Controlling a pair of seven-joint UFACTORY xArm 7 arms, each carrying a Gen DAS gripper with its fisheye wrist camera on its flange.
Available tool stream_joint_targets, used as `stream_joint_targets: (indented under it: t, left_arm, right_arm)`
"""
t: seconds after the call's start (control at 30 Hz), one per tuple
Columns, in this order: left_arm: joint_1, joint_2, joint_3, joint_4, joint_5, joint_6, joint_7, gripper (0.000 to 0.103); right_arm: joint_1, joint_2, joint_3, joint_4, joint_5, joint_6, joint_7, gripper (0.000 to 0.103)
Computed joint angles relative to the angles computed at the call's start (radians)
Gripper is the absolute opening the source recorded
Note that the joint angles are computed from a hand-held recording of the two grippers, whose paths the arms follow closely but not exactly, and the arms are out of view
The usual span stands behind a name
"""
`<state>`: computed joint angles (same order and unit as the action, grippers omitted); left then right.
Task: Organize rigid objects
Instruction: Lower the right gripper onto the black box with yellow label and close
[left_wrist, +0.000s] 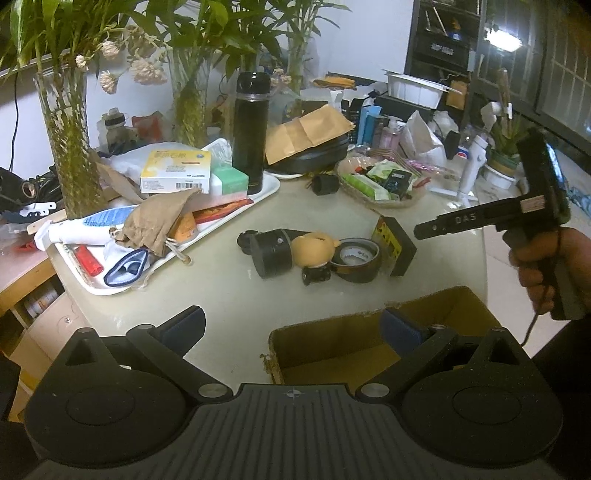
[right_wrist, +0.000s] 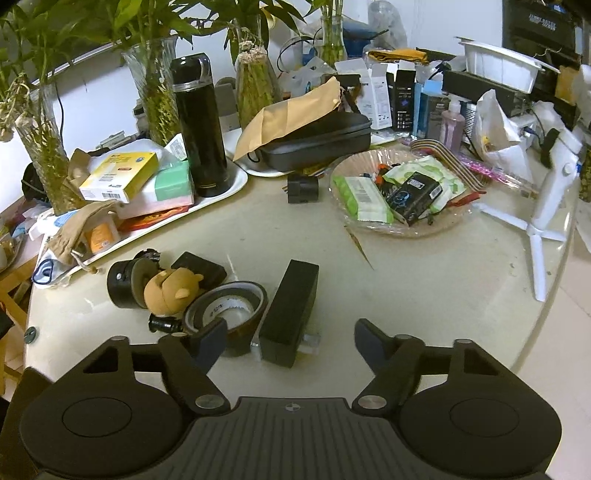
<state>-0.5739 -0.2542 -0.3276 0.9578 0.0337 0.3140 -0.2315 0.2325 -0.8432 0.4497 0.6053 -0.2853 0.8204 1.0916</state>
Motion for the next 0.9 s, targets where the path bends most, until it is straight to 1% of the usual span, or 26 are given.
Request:
stream_joint_targets:
  t: [0.1,0.13,0.23,0.27,0.33,0.4,0.57,0.63,0.7,0.73,0.77,0.9]
  left_arm:
    - [0.013,0.012,-0.014,0.011,0.025,0.004,-0.027,0.103]
    - [0.016,0.015,-0.017,0.014,0.033,0.005,-0.036,0.103]
    - [0.015,0.025,-0.017,0.023,0.039,0.004,-0.051,0.103]
    - [0.014,0.029,-0.016,0.027,0.040,0.004,-0.053,0.103]
    - [0.013,0.038,-0.017,0.035,0.046,0.005,-0.058,0.103]
    - [0.014,0.046,-0.019,0.043,0.058,0.010,-0.065,0.103]
    - [0.013,0.055,-0.017,0.051,0.068,0.014,-0.083,0.103]
    - [0.010,0.052,-0.015,0.049,0.067,0.016,-0.086,0.103]
    - [0.008,0.044,-0.013,0.041,0.067,0.018,-0.084,0.103]
    - [0.007,0.038,-0.012,0.034,0.066,0.016,-0.080,0.103]
    - [0.008,0.032,-0.012,0.029,0.067,0.015,-0.081,0.103]
    - [0.020,0.023,-0.014,0.026,0.074,0.026,-0.103,0.103]
  right_arm:
    - [-0.013,0.025,-0.013,-0.009,-0.007,-0.040,0.002,0.063]
    - [-0.018,0.034,-0.019,-0.012,-0.009,-0.059,0.000,0.062]
    - [-0.038,0.068,-0.023,-0.011,-0.024,-0.096,0.000,0.056]
    - [-0.044,0.082,-0.025,-0.011,-0.026,-0.109,0.003,0.052]
    - [-0.054,0.110,-0.029,-0.009,-0.030,-0.127,0.009,0.049]
    - [-0.066,0.136,-0.030,-0.005,-0.039,-0.137,0.018,0.044]
    - [-0.072,0.182,-0.049,-0.011,-0.040,-0.172,0.050,0.039]
    - [-0.067,0.205,-0.053,-0.002,-0.039,-0.165,0.049,0.037]
    - [-0.059,0.216,-0.064,-0.003,-0.035,-0.178,0.053,0.035]
    - [-0.061,0.220,-0.061,0.002,-0.040,-0.170,0.057,0.033]
    - [-0.063,0.222,-0.057,0.011,-0.047,-0.153,0.059,0.029]
    - [-0.052,0.209,-0.060,0.027,-0.049,-0.094,0.065,0.029]
